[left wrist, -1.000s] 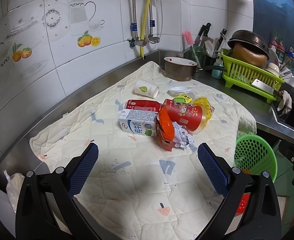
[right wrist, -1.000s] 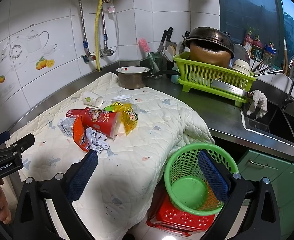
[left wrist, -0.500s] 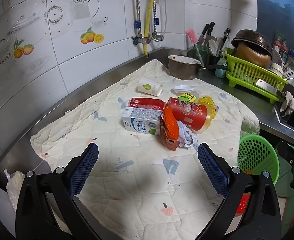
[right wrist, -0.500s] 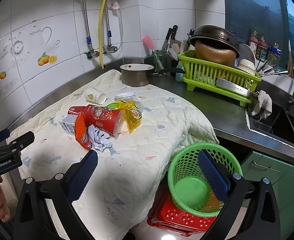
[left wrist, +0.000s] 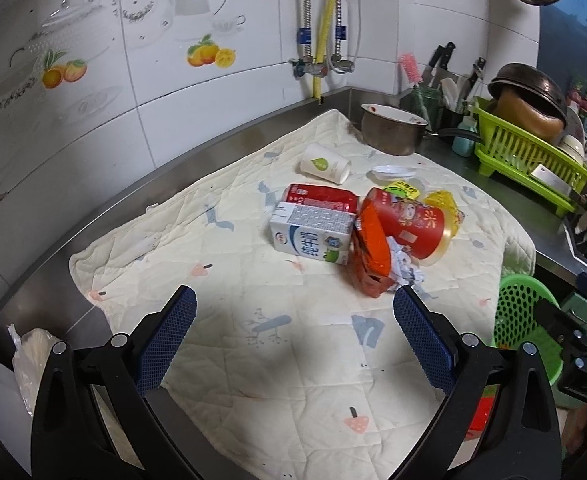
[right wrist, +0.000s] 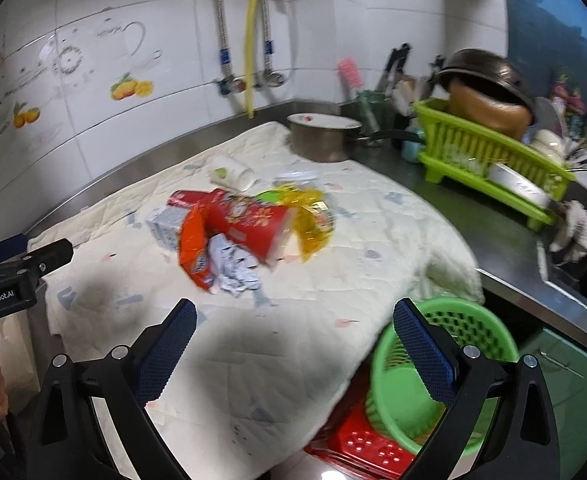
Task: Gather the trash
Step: 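Reach the right gripper into the pile and grasp the crumpled white tissue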
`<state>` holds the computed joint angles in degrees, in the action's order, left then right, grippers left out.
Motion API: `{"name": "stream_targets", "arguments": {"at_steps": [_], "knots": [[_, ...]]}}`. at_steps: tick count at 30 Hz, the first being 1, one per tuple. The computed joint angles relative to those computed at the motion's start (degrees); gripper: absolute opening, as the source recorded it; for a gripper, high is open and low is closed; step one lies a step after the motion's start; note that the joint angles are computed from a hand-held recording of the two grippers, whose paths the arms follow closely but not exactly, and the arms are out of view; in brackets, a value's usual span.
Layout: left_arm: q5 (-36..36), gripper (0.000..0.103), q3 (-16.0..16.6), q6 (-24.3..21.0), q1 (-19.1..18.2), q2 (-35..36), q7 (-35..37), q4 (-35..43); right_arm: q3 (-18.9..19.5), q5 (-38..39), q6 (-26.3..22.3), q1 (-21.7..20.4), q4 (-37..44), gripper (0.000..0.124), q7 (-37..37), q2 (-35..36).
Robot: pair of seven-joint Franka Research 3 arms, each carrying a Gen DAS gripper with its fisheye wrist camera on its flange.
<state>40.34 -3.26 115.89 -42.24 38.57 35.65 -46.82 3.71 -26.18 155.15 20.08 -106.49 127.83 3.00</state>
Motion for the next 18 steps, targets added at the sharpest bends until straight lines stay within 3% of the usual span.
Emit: {"name": "stream_targets", "arguments": {"at_steps": [4,7,11,18], "knots": [[-0.1,0.097,-0.1,0.3,0.7,-1.3,-1.2,-2.4,0.1,4.1,1.1,0.3,2.9,0.094,-5.6,3.7],[0.2,0.097,-0.3,0.3,1.1,-1.9,-1.7,-3.6,0.5,11.3,1.7,0.2,5.5,0.081,-13.3,6.7],[0.6,0.096,-0.6,0.7,1.9,-3.0,-2.8,-5.6,0.9,19.9,1.4,0.1,9.3,0.073,-21.9,10.6],[0.1,0.091,-1.5,0.9,3.3,-3.6,-3.4,-7.3,1.1,29.2,-1.9,0.6,17.1,0.064,-33.9,17.1]]}}
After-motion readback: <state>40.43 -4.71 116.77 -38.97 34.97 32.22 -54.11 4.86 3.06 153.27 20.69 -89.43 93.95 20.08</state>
